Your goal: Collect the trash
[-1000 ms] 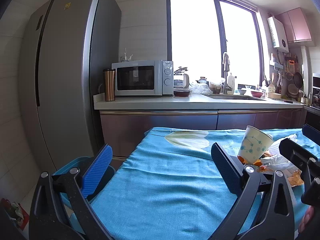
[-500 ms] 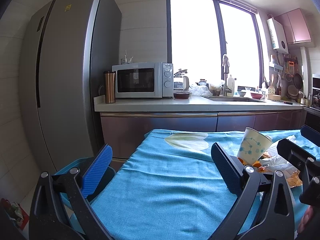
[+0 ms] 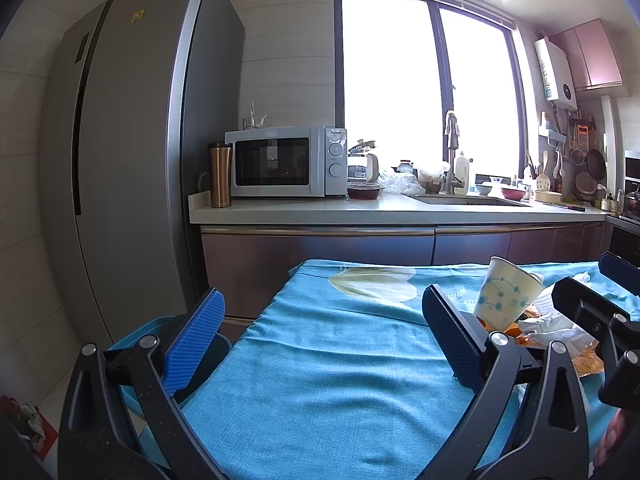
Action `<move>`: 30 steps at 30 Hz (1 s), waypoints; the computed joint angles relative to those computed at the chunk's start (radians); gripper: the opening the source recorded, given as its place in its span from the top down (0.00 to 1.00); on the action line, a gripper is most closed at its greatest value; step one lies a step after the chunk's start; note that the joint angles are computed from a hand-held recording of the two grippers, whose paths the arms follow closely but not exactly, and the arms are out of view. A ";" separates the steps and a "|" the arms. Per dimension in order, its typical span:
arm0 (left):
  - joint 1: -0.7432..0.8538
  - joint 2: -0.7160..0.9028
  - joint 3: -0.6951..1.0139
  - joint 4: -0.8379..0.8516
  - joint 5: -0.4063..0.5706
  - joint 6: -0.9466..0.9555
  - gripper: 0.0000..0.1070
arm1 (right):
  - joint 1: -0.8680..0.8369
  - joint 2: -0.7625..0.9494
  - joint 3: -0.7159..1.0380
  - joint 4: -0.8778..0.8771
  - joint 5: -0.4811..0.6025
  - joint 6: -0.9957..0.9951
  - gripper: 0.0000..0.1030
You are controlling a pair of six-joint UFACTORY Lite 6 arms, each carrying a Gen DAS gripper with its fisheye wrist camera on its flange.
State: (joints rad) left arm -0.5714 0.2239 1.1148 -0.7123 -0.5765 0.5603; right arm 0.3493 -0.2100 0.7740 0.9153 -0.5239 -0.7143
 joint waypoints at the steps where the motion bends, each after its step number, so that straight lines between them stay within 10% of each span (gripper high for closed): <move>1: -0.001 0.000 -0.001 -0.001 -0.002 0.001 0.09 | 0.000 0.000 0.001 -0.002 0.002 0.001 0.06; 30: 0.001 -0.005 -0.006 0.007 0.000 -0.016 0.09 | -0.012 0.003 0.003 -0.050 0.018 0.046 0.06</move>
